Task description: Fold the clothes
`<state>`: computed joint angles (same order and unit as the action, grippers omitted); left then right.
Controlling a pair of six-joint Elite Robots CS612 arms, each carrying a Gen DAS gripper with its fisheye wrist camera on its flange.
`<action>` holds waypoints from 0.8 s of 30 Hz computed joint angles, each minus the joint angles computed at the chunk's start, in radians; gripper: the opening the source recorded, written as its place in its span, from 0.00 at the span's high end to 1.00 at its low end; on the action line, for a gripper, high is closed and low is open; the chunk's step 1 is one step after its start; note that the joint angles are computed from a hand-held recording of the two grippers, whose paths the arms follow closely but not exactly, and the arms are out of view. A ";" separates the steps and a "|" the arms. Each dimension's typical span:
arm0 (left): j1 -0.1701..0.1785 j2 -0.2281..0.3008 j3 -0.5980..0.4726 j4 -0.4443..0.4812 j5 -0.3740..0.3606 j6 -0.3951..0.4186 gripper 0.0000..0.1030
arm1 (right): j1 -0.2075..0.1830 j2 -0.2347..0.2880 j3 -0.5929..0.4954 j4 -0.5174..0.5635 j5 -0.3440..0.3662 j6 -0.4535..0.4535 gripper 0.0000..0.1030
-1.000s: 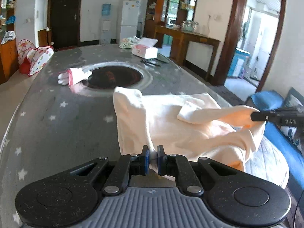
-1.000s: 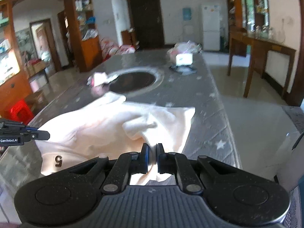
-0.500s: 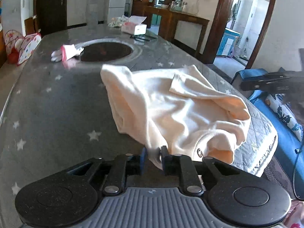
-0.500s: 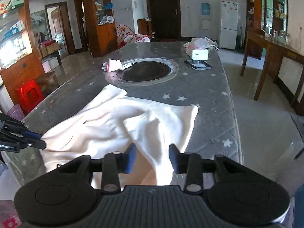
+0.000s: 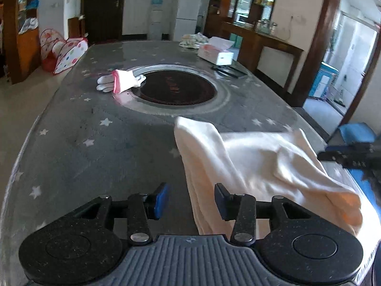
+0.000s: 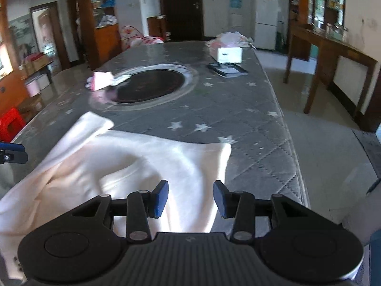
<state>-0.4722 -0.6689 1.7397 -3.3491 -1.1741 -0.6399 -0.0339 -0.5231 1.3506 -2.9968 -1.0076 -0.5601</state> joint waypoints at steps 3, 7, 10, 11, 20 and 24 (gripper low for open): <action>0.022 0.030 -0.054 0.027 -0.043 -0.006 0.55 | 0.004 0.019 -0.033 0.015 -0.014 0.018 0.59; 0.034 0.065 -0.115 0.071 -0.059 0.010 0.57 | 0.012 0.037 -0.069 0.042 -0.034 0.018 0.58; 0.043 0.084 -0.144 0.088 -0.089 0.010 0.63 | 0.018 0.047 -0.088 0.061 -0.043 0.015 0.58; 0.043 0.089 -0.150 0.088 -0.092 0.017 0.65 | 0.019 0.050 -0.093 0.065 -0.044 0.014 0.58; 0.039 0.091 -0.135 0.054 -0.050 0.031 0.85 | 0.041 0.073 -0.126 0.073 -0.070 -0.014 0.58; 0.042 0.081 -0.118 0.061 -0.011 0.017 0.85 | 0.062 0.087 -0.154 0.078 -0.070 -0.029 0.58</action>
